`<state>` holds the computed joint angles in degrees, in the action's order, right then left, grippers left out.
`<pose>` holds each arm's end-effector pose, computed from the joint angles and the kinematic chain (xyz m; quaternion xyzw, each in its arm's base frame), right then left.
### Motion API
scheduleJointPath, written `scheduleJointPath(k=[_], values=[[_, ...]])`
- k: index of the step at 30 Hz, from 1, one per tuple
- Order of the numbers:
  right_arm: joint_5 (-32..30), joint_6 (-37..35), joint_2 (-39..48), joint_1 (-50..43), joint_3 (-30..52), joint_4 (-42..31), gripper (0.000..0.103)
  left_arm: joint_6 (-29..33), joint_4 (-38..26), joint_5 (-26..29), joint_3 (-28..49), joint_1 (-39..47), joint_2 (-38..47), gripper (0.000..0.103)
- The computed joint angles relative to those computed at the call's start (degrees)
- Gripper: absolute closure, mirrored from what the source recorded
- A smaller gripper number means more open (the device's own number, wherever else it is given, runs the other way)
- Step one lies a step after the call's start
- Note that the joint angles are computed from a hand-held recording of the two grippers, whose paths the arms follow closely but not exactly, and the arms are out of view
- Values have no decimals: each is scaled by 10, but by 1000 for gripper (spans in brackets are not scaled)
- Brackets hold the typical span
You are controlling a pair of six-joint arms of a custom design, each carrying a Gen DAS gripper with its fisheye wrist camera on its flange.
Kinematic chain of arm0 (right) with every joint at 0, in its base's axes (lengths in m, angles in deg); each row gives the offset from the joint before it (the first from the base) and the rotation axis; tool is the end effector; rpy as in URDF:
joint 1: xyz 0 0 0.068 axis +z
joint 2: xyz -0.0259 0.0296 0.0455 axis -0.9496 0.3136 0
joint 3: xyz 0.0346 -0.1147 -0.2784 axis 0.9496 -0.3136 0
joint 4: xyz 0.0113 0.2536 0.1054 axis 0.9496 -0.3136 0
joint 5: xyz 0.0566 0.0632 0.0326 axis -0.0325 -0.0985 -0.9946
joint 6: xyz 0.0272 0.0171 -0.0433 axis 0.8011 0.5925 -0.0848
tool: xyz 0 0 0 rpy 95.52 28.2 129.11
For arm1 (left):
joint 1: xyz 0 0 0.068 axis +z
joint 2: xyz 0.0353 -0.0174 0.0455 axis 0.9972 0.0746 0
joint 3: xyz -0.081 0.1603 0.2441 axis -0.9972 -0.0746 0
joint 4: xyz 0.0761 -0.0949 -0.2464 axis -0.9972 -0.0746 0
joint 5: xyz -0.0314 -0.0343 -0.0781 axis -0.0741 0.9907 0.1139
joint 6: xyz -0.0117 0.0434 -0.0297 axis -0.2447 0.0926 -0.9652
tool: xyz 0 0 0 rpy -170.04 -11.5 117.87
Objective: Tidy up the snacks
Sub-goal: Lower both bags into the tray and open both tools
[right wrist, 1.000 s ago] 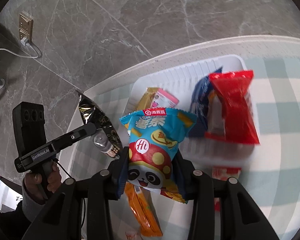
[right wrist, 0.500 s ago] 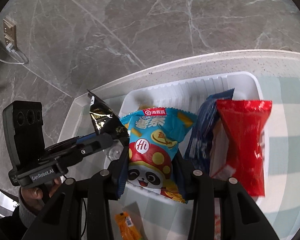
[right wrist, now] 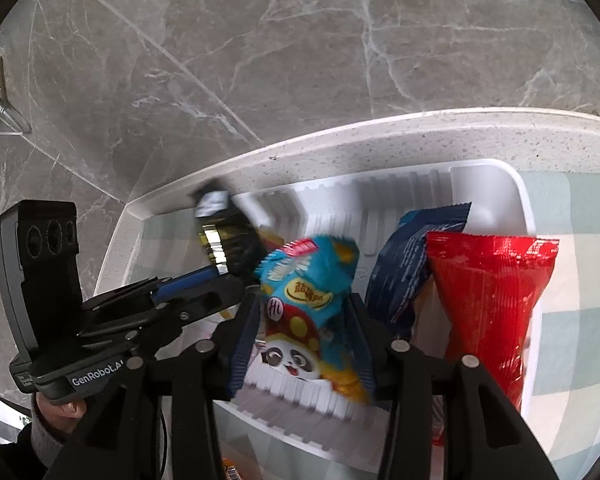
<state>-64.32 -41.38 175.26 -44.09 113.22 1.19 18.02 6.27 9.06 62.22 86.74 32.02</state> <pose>0.2965 0.1748 0.1361 -0.0829 0.9456 0.3071 0.0681 0.2729 -0.0089 0.1535 -0.0053 0.9484 -0.2011 0.2450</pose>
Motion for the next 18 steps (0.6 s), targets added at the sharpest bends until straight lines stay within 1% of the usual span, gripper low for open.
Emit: scheduleJointPath(k=[3, 4, 6, 8, 10, 11, 12, 13, 15, 18], values=[[3, -6, -9, -4, -6, 2, 54, -6, 13, -12, -3, -2, 0, 78], [6, -7, -14, -5, -7, 1, 51, -9, 17, -17, -3, -5, 3, 78], [11, -9, -27, -7, -13, 0, 47, -10, 15, -20, -5, -2, -6, 78], [8, -12, -41, -11, -21, -2, 47, -14, 12, -21, -14, 1, -24, 77], [10, -15, -55, -14, -28, -6, 47, -14, 6, -20, -24, 4, -44, 74], [11, -19, -66, -16, -33, -12, 47, -17, 4, -20, -30, 4, -55, 70], [12, -22, -72, -17, -36, -15, 47, -18, 0, -19, -35, 5, -65, 61], [12, -26, -83, -20, -41, -20, 47, -19, -3, -18, -41, 5, -76, 58], [11, -33, -101, -26, -49, -33, 47, -8, -20, -6, -56, 17, -110, 58], [11, -39, -140, -32, -70, -51, 47, -5, -51, -8, -77, 21, -162, 58]])
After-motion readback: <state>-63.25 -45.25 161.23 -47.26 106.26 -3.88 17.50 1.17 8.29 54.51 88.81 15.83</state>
